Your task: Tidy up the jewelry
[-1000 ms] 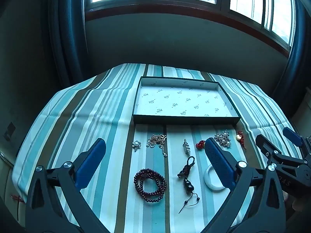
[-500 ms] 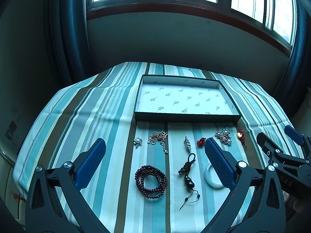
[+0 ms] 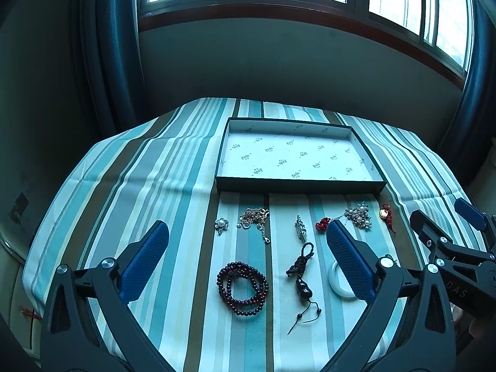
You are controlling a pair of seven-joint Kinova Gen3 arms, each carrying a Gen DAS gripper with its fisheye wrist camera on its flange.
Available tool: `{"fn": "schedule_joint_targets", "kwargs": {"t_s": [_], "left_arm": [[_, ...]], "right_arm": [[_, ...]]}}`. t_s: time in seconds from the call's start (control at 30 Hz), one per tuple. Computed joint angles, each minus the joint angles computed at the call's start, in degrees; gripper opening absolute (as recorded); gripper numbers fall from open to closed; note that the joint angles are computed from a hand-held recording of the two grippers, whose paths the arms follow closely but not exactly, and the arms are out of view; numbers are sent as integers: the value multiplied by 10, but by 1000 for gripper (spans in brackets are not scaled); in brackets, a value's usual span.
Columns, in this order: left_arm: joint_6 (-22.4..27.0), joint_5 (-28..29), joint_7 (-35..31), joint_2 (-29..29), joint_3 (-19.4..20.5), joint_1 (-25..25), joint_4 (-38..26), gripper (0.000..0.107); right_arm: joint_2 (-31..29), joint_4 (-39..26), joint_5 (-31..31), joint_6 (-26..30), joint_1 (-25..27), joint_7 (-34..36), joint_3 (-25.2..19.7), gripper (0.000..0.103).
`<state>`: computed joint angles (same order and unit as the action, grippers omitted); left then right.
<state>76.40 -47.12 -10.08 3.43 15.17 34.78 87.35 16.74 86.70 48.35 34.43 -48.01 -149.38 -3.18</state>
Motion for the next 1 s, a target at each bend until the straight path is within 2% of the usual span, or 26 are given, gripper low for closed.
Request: {"fn": "schedule_joint_targets", "kwargs": {"t_s": [1.0], "left_arm": [[1,0,7,4,-1,6,6,101]], "right_arm": [[1,7,6,2,-6,-11,-2,99]]}}
